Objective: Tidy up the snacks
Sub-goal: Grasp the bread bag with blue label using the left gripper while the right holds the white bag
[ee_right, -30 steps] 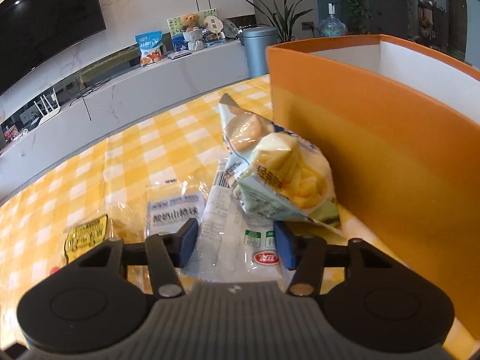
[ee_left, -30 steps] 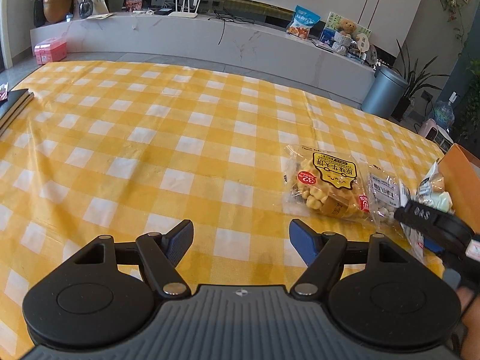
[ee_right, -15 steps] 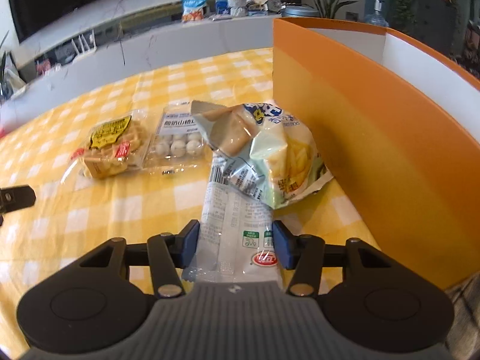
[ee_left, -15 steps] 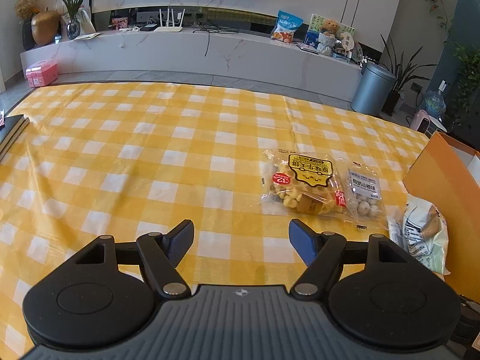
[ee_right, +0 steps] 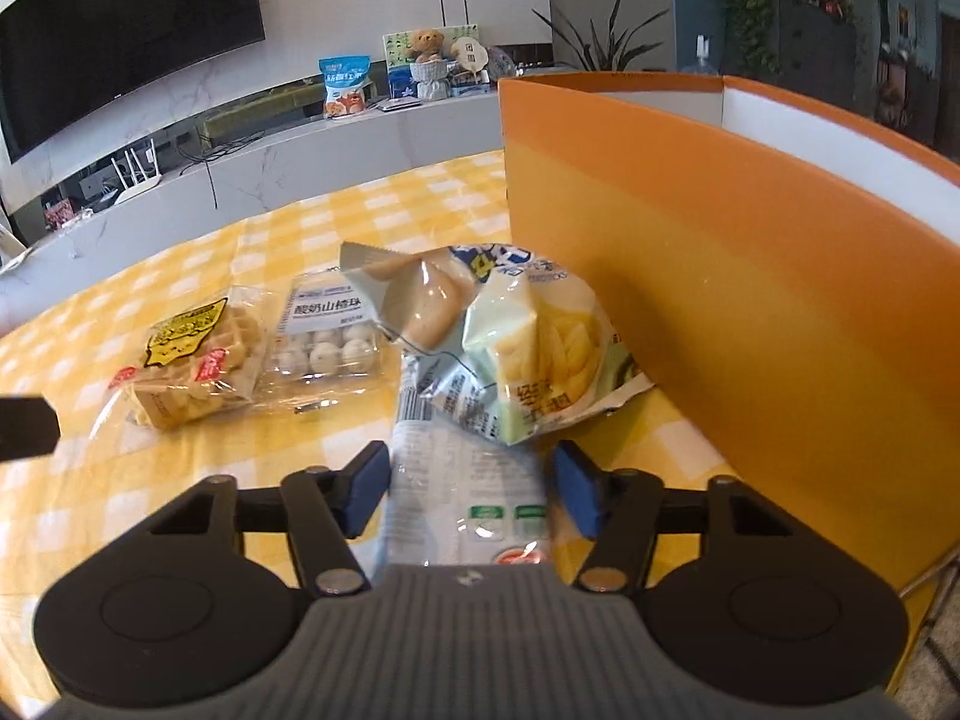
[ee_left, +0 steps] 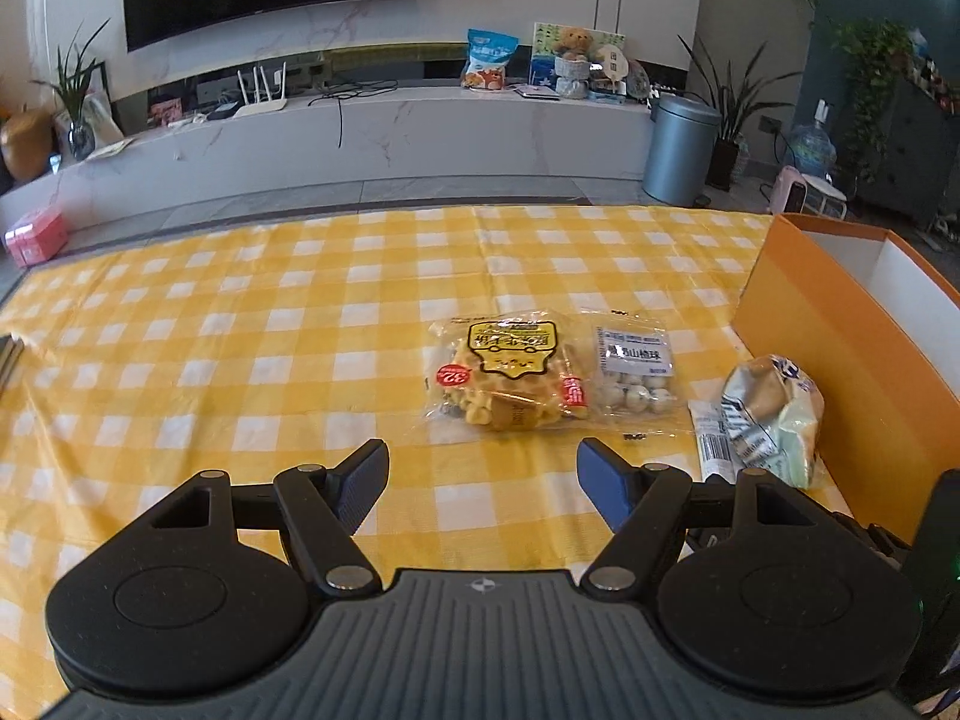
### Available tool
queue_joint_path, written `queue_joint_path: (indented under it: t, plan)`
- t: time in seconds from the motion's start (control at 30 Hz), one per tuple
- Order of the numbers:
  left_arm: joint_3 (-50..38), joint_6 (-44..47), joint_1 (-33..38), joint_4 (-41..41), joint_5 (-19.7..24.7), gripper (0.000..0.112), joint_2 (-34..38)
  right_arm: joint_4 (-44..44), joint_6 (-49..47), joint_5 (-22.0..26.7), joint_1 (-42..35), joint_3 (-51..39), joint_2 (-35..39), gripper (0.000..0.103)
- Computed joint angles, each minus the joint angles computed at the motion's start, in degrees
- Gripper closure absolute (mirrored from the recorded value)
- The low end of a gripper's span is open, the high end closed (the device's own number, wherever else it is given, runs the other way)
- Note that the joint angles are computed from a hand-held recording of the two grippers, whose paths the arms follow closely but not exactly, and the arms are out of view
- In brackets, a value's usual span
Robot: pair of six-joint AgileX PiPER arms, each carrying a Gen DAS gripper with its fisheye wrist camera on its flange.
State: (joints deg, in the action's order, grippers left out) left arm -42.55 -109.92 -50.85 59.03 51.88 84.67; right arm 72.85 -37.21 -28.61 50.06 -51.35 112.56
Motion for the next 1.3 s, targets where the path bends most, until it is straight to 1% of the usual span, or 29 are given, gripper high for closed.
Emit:
queue_joint_path:
  t: [0.17,0.2,0.27,0.33,0.37,0.43,0.47,0.5,0.53,0.6,0.67,0.73,0.8,0.87,0.93,1.03,1.07,1.1,1.17,1.23,1.27,1.3]
  plan:
    - [-6.8,4.3,-3.0,0.2,6.6,0.028,3.3,1.9,-1.6,-1.3,0.7,-0.6,0.5,0.051]
    - [-8.1,6.2,-2.7,0.1,6.9,0.028,3.7,1.7,-1.3,-1.2,0.6,-0.5,0.4,0.051]
    - [-10.5,10.3,-1.6,0.0,5.8,0.028,4.2,0.6,0.1,-0.9,0.4,-0.1,0.2,0.051]
    - [-13.0,15.8,0.8,-1.6,2.5,0.028,4.2,-0.1,1.1,-0.6,0.1,0.1,0.0,0.052]
    - [-14.6,20.3,2.9,-3.9,-0.5,0.028,4.2,-0.3,1.3,-0.6,0.1,0.2,0.0,0.052]
    - [-17.3,31.7,8.0,-12.1,-8.8,0.029,4.1,-0.1,1.0,-0.4,0.0,0.0,0.1,0.052]
    - [-19.1,37.5,10.1,-17.2,-11.4,0.031,5.0,-0.5,1.5,-0.4,-0.1,0.2,0.0,0.051]
    - [-21.5,43.2,11.8,-22.2,-12.4,0.032,6.4,-0.8,1.9,-0.3,-0.2,0.3,-0.1,0.051]
    - [-24.2,48.9,13.1,-27.0,-12.5,0.032,8.4,-1.0,2.2,-0.1,-0.3,0.3,-0.1,0.051]
    - [-30.3,59.5,15.7,-35.0,-10.5,0.038,12.6,-1.8,3.2,0.0,-0.5,0.5,-0.2,0.051]
    - [-35.3,64.8,17.6,-40.5,-8.7,0.041,17.1,-3.2,4.7,0.2,-0.9,0.8,-0.2,0.051]
    - [-40.0,68.1,19.1,-45.0,-6.4,0.043,21.5,-4.0,5.7,0.3,-1.0,1.0,-0.3,0.051]
    - [-43.9,70.6,19.8,-46.8,-3.9,0.043,25.1,-5.1,7.0,0.2,-1.2,1.4,-0.3,0.051]
    - [-46.3,70.9,20.4,-48.0,-2.8,0.043,27.6,-4.8,6.4,-0.2,-1.0,1.3,-0.1,0.051]
    - [-47.6,73.2,21.6,-51.7,-3.5,0.043,29.2,-3.1,4.5,-0.9,-0.3,0.9,0.3,0.051]
    - [-49.6,78.7,23.7,-59.6,-4.1,0.033,31.8,-3.0,4.7,-0.9,-0.2,0.9,0.2,0.051]
    - [-50.9,79.6,24.3,-61.5,-3.3,0.029,32.9,-3.2,4.9,-0.8,-0.3,0.9,0.2,0.051]
    - [-52.5,79.9,24.6,-62.3,-2.4,0.029,34.4,-3.2,4.9,-0.8,-0.3,0.9,0.2,0.051]
    - [-57.0,80.4,24.5,-62.4,1.2,0.029,37.5,-3.9,6.1,-0.7,-0.3,1.0,0.2,0.051]
    - [-60.1,81.5,24.3,-62.0,3.1,0.029,40.0,-5.0,7.8,-0.4,-0.7,1.3,0.0,0.051]
    - [-61.4,81.8,24.3,-61.9,4.1,0.036,41.0,-5.4,8.2,-0.3,-0.7,1.5,-0.1,0.051]
    - [-61.8,81.7,24.4,-62.1,4.3,0.041,41.5,-6.0,9.0,-0.3,-0.9,1.8,-0.2,0.051]
